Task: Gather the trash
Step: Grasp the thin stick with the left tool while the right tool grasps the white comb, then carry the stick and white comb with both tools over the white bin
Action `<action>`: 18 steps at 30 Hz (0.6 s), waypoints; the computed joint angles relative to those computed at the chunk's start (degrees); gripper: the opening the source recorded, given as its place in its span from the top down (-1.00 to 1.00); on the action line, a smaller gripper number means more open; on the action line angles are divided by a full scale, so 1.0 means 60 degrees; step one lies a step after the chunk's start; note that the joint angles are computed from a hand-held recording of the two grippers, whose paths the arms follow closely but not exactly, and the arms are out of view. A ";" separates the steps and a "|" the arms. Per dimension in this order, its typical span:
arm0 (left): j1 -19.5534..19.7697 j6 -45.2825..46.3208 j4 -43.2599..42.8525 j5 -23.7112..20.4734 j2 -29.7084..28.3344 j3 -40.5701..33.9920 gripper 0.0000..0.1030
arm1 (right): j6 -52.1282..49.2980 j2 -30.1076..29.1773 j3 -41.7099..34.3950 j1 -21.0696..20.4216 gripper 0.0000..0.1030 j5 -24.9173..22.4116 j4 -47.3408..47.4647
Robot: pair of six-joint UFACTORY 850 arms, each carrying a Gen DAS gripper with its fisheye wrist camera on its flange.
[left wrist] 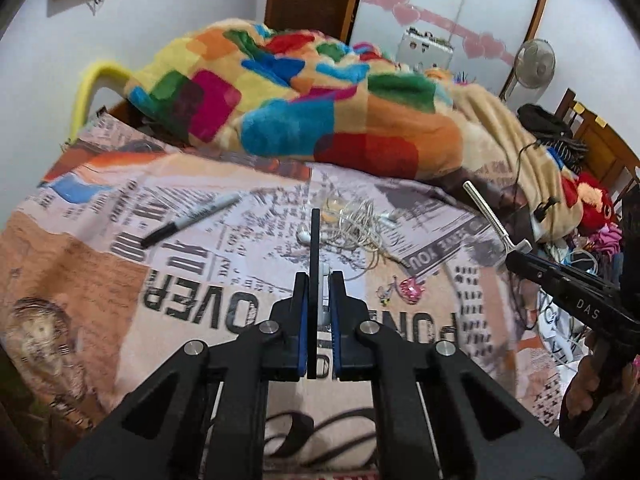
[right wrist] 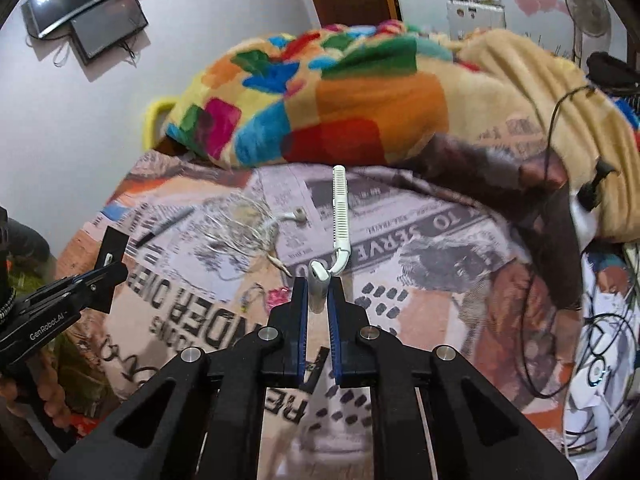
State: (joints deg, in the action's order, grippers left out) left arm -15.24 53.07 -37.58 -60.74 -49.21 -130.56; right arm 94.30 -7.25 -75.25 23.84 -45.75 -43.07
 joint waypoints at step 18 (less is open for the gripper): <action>0.1843 0.0824 -0.1349 0.0344 0.2822 0.1840 0.84 | -0.0577 -0.0681 -0.2967 0.2081 0.83 -0.1582 -0.1629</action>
State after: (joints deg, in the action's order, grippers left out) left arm -4.18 58.02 -45.67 -58.68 -32.28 -119.51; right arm 90.84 -11.34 -93.06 36.32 -55.24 -52.85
